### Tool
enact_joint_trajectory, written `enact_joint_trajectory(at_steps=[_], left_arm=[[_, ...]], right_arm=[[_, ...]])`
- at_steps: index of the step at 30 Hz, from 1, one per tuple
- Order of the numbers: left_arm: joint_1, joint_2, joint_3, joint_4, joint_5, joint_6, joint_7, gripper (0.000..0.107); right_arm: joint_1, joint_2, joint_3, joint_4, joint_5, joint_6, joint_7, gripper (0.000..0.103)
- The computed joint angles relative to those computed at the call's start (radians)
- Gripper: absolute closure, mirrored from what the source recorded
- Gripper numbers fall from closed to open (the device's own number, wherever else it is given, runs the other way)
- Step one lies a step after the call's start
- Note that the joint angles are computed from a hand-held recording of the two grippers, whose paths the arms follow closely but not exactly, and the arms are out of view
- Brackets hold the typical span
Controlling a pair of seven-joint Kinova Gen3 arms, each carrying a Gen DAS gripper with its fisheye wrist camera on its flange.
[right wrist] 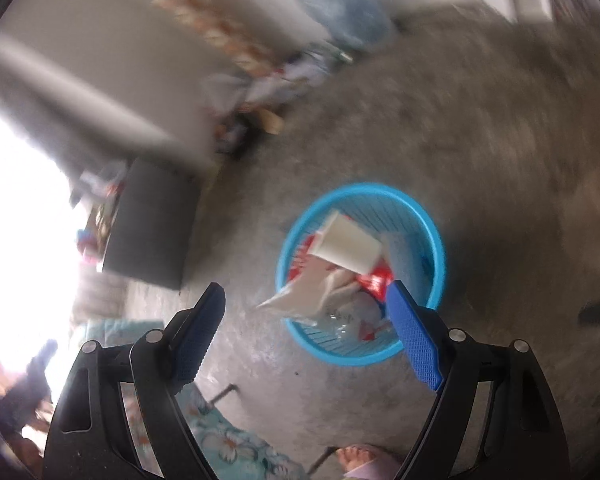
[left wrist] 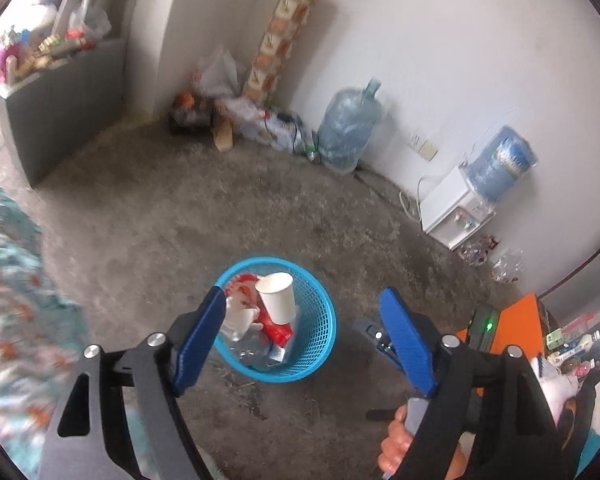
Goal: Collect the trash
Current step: 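Move both open tools back and view the cleared bed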
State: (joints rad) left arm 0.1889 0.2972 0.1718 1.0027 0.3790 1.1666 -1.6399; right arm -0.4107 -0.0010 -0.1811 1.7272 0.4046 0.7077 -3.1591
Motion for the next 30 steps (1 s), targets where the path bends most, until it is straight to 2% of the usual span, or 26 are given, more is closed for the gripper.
enact_joint_trajectory(at_steps=[3,5,8,11,13,15,17,19,21,24,26,28,30], left_arm=[[-0.060,-0.139,-0.023,0.100,0.039,-0.021,-0.043,0.021],[-0.108,-0.229,-0.036,0.176,0.080,-0.050,-0.078,0.015],[-0.122,-0.368,-0.127,0.262,0.111,-0.055,-0.107,0.010],[-0.110,-0.507,-0.214,0.340,0.052,-0.052,-0.041,0.010],[-0.143,-0.591,-0.225,0.394,0.005,-0.056,0.022,0.010],[-0.216,-0.674,-0.198,0.435,-0.077,-0.033,0.097,0.010],[-0.274,-0.740,-0.167,0.474,-0.157,-0.016,0.164,0.010],[-0.313,-0.798,-0.163,0.499,-0.235,0.043,0.241,0.010],[-0.334,-0.835,-0.169,0.511,-0.294,0.102,0.303,0.010],[-0.407,-0.894,-0.130,0.541,-0.397,0.151,0.397,0.010],[-0.461,-0.934,-0.091,0.572,-0.467,0.165,0.433,0.010],[-0.456,-0.981,-0.087,0.615,-0.510,0.159,0.434,0.010],[-0.444,-0.995,-0.095,0.634,-0.518,0.169,0.431,0.010]], right_arm=[[-0.056,-0.011,-0.063,-0.105,0.122,0.122,0.039,0.022],[-0.113,-0.014,-0.100,-0.186,0.203,0.203,0.078,0.017],[-0.251,-0.002,-0.108,-0.300,0.325,0.311,0.135,0.008],[-0.390,0.028,-0.111,-0.399,0.447,0.397,0.197,0.008],[-0.475,0.048,-0.117,-0.446,0.529,0.433,0.228,0.008],[-0.500,0.063,-0.178,-0.472,0.602,0.438,0.236,0.008],[-0.518,0.068,-0.221,-0.488,0.637,0.419,0.258,0.008],[-0.596,0.080,-0.192,-0.519,0.653,0.420,0.305,0.008],[-0.654,0.112,-0.199,-0.579,0.668,0.461,0.386,0.008],[-0.649,0.172,-0.308,-0.668,0.690,0.554,0.508,0.008],[-0.679,0.226,-0.332,-0.752,0.670,0.635,0.589,0.008],[-0.738,0.264,-0.283,-0.825,0.618,0.717,0.671,0.008],[-0.824,0.297,-0.190,-0.881,0.561,0.798,0.713,0.008]])
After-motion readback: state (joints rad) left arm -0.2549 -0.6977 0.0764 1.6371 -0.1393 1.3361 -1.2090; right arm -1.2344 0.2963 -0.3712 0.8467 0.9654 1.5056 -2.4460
